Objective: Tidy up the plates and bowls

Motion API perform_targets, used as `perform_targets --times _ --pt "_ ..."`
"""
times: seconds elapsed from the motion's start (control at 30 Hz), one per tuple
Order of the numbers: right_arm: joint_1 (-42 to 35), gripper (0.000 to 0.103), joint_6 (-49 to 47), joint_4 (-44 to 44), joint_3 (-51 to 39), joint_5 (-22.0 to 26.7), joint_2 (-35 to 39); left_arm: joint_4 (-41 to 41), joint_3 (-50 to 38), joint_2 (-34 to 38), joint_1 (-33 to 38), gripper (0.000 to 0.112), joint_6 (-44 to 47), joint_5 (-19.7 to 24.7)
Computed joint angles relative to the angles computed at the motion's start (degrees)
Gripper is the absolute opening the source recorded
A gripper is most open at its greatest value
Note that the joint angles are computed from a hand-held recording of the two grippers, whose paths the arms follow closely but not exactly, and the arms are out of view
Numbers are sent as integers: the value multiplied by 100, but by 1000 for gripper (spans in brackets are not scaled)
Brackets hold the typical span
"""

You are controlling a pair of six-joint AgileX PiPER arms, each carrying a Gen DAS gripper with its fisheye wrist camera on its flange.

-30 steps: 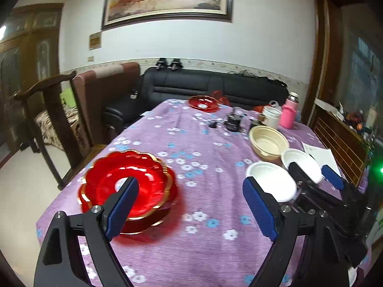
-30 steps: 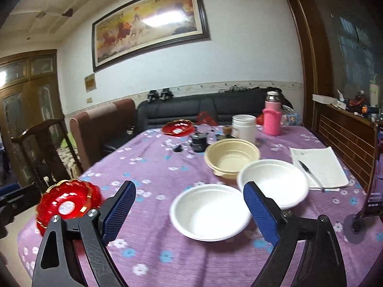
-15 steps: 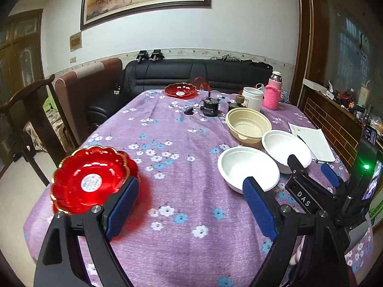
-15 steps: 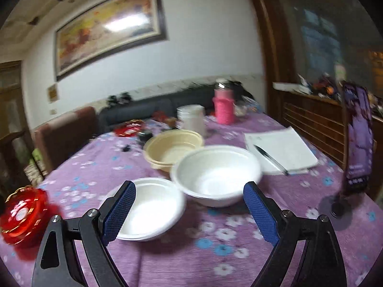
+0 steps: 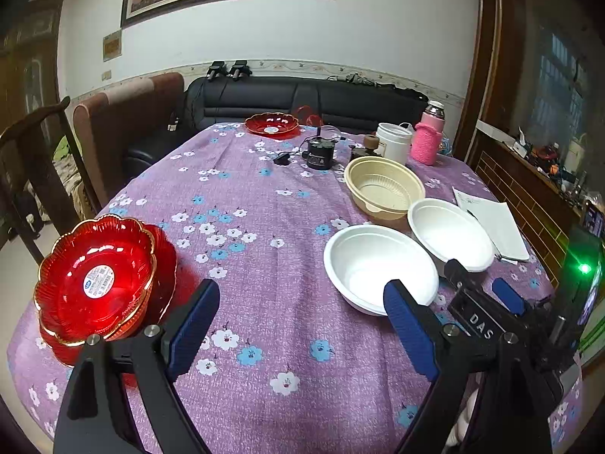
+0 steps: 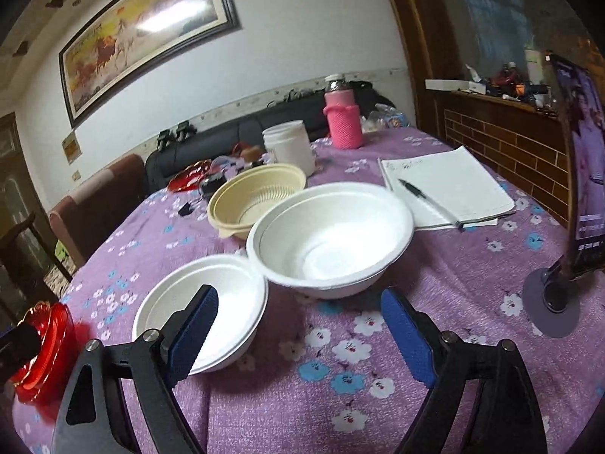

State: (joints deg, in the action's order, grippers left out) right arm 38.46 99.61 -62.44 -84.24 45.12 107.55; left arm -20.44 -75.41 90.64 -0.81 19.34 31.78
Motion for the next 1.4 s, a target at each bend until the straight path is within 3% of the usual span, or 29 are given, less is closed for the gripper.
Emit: perform_targets --times 0.17,0.3,0.6,0.7,0.87,1.07,1.13,1.2,1.23,1.27,1.33,1.4 --pt "-74 85 -196 276 -8 -205 22 -258 -129 207 179 88 174 207" --pt "-165 76 -389 562 -18 -404 28 -428 -263 364 318 88 223 444" --pt "-694 62 -57 1155 569 -1607 -237 270 -912 694 116 88 -221 535" --pt "-808 52 -132 1323 664 -1955 -244 240 -1547 1141 31 88 -242 966" --pt "-870 49 -231 1406 685 -2307 -216 502 -2689 2054 -249 88 -644 1520" --pt "-1060 40 -1308 2527 529 -2778 12 655 -4611 3529 -429 88 -1137 2733" --pt "-1087 32 -1597 2799 469 -2801 68 681 -5030 3837 -474 88 -1186 3002" --pt "-1094 25 -2261 3389 314 -2701 163 701 -5079 3905 -516 82 -1110 3026" --pt "-1105 19 -2471 3576 294 -2703 177 728 -5054 3905 -544 69 -1077 3005" --pt "-1103 18 -2665 3742 246 -2689 206 698 -5093 3936 -556 51 -999 3076" --pt "-1068 17 -2571 3607 238 -2666 211 510 -5278 4057 -523 28 -847 3351" --pt "-1019 16 -2461 3403 196 -2620 221 421 -5172 4001 -524 20 -774 3357"
